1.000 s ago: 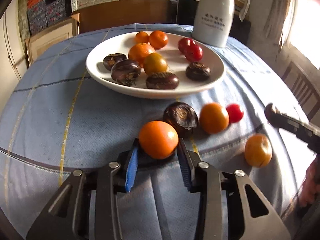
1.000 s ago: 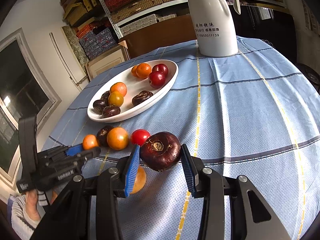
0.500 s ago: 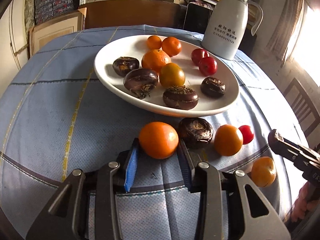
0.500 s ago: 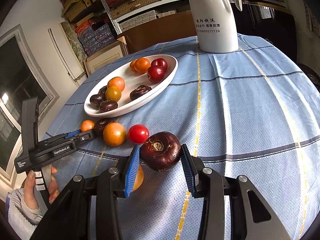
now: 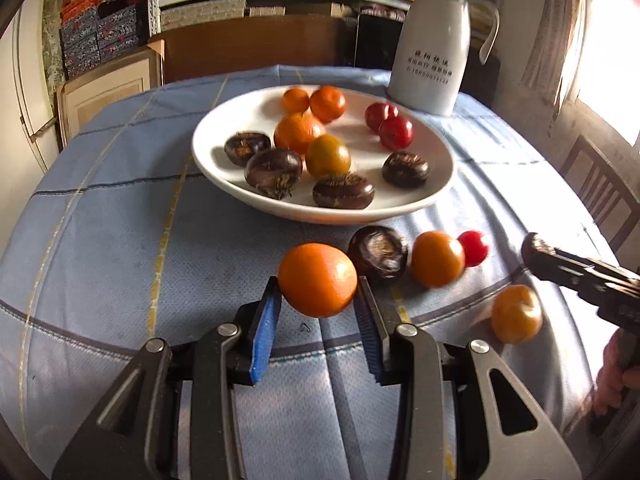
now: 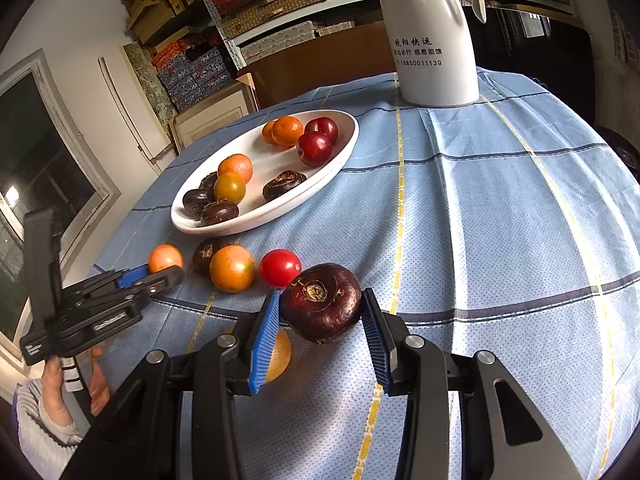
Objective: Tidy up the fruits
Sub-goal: 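Carry both held fruits onto the white plate and open both grippers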
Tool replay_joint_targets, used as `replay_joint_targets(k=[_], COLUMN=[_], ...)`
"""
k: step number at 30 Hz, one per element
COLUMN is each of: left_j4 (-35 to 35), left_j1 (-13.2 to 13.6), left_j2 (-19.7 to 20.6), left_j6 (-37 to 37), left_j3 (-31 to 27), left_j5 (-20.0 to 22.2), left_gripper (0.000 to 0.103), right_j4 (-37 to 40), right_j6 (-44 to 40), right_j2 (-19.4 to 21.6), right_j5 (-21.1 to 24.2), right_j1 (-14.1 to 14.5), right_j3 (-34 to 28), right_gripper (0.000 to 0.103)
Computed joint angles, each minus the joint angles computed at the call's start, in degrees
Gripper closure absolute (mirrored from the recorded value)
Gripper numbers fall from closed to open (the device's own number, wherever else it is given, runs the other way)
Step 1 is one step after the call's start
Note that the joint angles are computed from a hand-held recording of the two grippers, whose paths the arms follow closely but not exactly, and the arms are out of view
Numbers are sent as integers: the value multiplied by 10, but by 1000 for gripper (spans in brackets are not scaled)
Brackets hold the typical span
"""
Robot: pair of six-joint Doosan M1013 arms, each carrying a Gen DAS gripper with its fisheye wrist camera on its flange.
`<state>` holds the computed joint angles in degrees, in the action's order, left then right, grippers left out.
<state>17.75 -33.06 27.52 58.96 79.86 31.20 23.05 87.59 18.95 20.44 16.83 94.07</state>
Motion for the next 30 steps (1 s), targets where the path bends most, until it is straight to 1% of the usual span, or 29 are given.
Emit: replay_joint_targets(k=[3, 5, 6, 8, 9, 11, 12, 13, 14, 17, 21, 22, 23, 24, 25, 26, 27, 29, 30], left_j4=[4, -5, -9, 2, 8, 1, 11, 24, 26, 5, -66, -77, -89, -92, -87, -80, -75, -68, -54], left_j1=[-1, 1, 2, 4, 8, 15, 19, 22, 26, 37, 51, 53, 54, 55, 55, 54, 53, 52, 49], left_j2=[-14, -17, -15, -9, -1, 11, 18, 27, 35, 61, 84, 86, 86, 85, 83, 79, 75, 67, 61], left_j6=[-9, -2, 2, -3, -6, -2, -15, -30, -34, -21, 26, 34, 45, 47, 41, 34, 29, 21, 9], left_j3=[15, 12, 7, -11, -28, -51, -64, -78, -91, -128, -154, -154, -154, -150, -147, -142, -137, -126, -115], left_j5=[-30, -39, -39, -30, -19, -10, -6, 3, 10, 29, 37, 36, 35, 30, 26, 21, 15, 8, 5], left_gripper=[66, 66, 66, 66, 66, 66, 66, 66, 66, 66, 65, 64, 54, 41, 36, 33, 33, 33, 32], right_j4=[4, 20, 60, 121, 124, 65, 14, -9, -25, -59, -79, -82, -77, -68, -56, -53, -46, -14, 4], right_j6=[-9, -27, -67, -125, -130, -85, -48, -32, -22, 1, 7, 16, 18, 12, 6, 8, 5, -15, -29], right_j2=[-2, -6, -8, -8, -5, 6, 15, 22, 31, 66, 104, 108, 110, 110, 107, 102, 97, 81, 73], right_j5=[-6, -16, -22, -20, -13, 5, 12, 16, 22, 47, 81, 78, 76, 79, 77, 69, 63, 45, 36], right_j1=[2, 2, 1, -1, -2, 2, 6, 9, 12, 18, 23, 23, 22, 20, 18, 17, 16, 11, 8], right_j3=[3, 7, 9, 4, -4, -35, -57, -70, -87, -142, -194, -196, -197, -196, -190, -182, -174, -150, -137], right_gripper=[61, 61, 61, 61, 61, 61, 61, 61, 61, 61, 61, 61, 59, 57, 57, 57, 57, 57, 56])
